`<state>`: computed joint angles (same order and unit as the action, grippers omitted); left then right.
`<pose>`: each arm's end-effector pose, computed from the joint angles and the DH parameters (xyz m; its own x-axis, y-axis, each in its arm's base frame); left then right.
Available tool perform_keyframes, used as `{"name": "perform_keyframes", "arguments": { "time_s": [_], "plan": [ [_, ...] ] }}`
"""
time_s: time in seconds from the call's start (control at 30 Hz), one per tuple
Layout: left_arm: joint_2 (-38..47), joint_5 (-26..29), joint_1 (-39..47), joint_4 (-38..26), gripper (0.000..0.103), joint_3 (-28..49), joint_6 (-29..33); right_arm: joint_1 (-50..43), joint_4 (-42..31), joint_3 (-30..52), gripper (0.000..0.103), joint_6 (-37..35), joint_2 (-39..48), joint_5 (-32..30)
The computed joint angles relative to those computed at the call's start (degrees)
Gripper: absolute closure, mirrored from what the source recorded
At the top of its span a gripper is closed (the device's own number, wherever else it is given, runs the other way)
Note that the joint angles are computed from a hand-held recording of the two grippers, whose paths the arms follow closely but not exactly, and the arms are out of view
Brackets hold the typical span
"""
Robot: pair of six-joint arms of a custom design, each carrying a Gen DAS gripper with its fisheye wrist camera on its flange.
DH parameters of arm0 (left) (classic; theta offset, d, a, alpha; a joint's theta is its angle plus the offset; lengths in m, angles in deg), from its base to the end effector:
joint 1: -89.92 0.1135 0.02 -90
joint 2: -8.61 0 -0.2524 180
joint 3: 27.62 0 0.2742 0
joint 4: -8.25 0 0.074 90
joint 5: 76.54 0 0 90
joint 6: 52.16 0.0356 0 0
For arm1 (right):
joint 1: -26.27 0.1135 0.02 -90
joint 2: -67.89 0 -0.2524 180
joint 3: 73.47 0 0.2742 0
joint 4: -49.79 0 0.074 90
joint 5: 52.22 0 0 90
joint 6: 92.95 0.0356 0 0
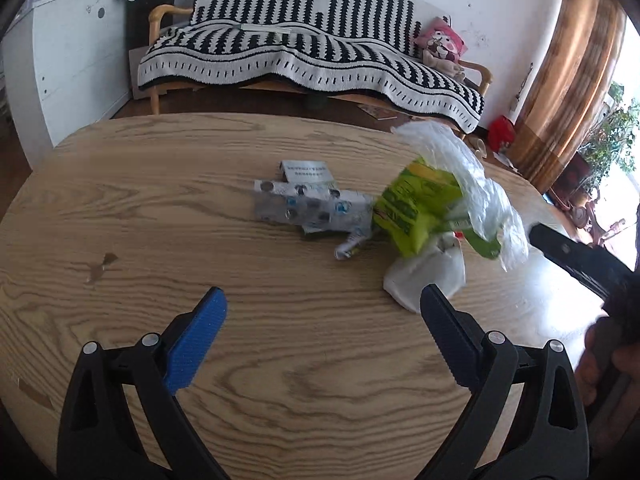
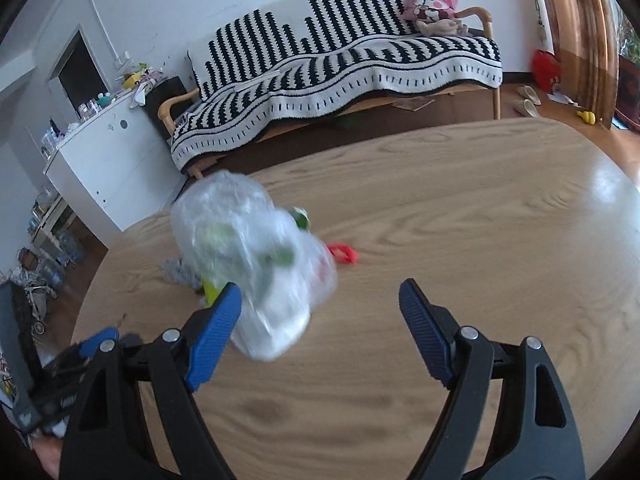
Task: Collect trash
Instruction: 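Grasp the clear plastic bag with the right tool while the left tool grasps the yellow-green snack bag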
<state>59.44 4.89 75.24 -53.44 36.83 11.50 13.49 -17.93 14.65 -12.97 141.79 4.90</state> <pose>0.1949 -0.0456 0.2925 -0.7134 -0.2667 -0.6480 -0.1811 0.9635 -0.1971 0.2750 -0.0426 0.3398 -0.7495 0.0202 -0.6617 -0.2636 0.9078 0.3262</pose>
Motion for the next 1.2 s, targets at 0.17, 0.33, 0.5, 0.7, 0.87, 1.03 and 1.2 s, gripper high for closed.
{"name": "perform_keyframes", "arguments": {
  "time_s": [0.17, 0.33, 0.5, 0.7, 0.87, 1.03, 1.2],
  "plan": [
    [4.27, -1.43, -0.51, 3.15, 0.009, 1.13, 3.11, 2.35, 1.48, 2.67, 0.058, 3.39, 6.50, -1.18],
    [7.91, -4.56, -2.15, 5.31, 0.009, 1.93, 4.71, 0.40, 2.39, 2.72, 0.089, 3.23, 3.71, -5.71],
    [11.99, -5.90, -2.88, 9.06, 0.009, 3.32, 5.31, -6.23, -0.51, 4.17, 0.094, 0.70, 0.57, -13.39],
    [19.17, -6.62, -4.19, 13.97, 0.009, 7.16, 5.80, -14.82, -9.01, 9.05, 0.095, -6.57, 2.95, -18.72],
    [25.10, -5.80, -6.01, 17.31, 0.009, 10.50, 4.88, -21.51, -16.18, 12.41, 0.095, -14.25, 6.58, -20.36],
    [30.30, -9.12, -7.73, 18.33, 0.011, 14.07, 4.54, -27.58, -21.87, 16.42, 0.095, -21.03, 10.45, -21.73],
    [32.07, -9.89, -7.62, 15.03, 0.058, 16.97, 1.38, -33.48, -27.22, 20.87, 0.094, -28.11, 14.59, -21.97]
  ]
}}
